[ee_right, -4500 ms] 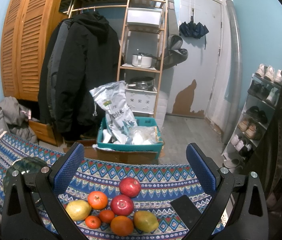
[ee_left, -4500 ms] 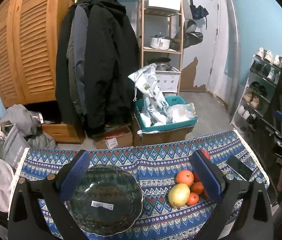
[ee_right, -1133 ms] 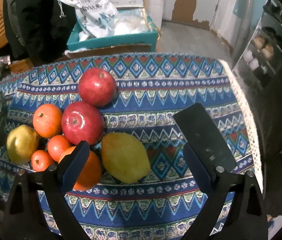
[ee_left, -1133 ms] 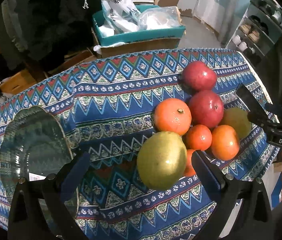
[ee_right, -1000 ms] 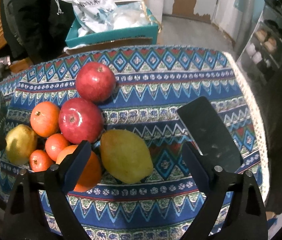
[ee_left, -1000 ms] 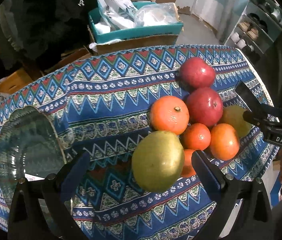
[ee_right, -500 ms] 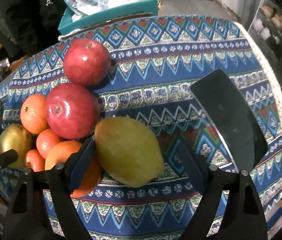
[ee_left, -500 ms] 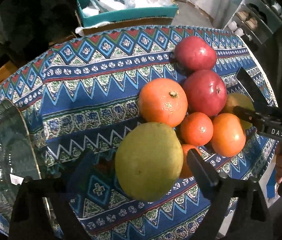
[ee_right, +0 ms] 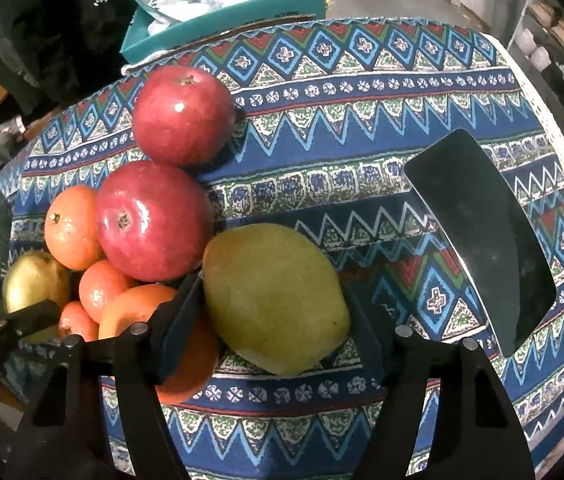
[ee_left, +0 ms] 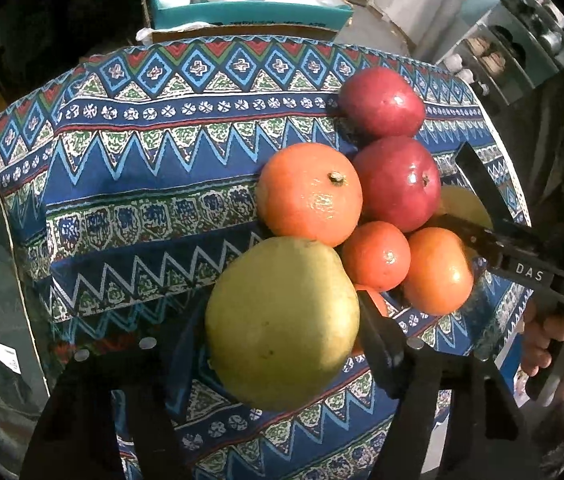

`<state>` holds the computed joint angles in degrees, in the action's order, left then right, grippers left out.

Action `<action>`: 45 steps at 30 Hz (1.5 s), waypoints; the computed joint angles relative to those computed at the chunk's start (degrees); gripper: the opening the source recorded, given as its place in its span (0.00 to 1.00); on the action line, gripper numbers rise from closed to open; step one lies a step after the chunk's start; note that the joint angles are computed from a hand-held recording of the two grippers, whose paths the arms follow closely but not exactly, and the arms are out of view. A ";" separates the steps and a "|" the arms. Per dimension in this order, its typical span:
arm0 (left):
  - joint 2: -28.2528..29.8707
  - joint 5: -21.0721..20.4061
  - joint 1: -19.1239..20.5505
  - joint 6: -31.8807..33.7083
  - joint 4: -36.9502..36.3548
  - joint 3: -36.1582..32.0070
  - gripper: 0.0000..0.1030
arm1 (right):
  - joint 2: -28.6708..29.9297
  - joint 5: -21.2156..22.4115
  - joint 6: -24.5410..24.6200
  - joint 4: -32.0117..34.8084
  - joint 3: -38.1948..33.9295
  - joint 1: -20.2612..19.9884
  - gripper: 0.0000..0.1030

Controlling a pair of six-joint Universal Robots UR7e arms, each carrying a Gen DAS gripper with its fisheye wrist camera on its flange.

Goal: Organize fruits
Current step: 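Grasp a yellow pear with the left tool while the right tool grasps a yellow mango, then lift both held fruits and carry them over the green glass bowl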

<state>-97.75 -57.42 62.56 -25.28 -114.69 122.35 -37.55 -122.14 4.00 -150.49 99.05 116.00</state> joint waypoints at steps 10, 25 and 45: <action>-1.78 3.96 -2.34 -0.39 1.99 1.37 0.67 | 3.00 -10.99 -7.41 -8.54 0.43 4.19 0.68; -5.88 8.31 -7.40 -3.40 6.20 2.68 0.67 | 0.23 -12.87 -9.10 -13.58 3.49 7.40 0.68; -14.00 14.70 -17.68 -9.51 15.38 1.43 0.67 | -2.42 -10.80 -11.88 -19.52 3.61 12.08 0.68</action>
<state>-111.75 -42.72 44.88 -34.79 -99.32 123.78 -39.97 -132.94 -7.88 -170.01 102.66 128.08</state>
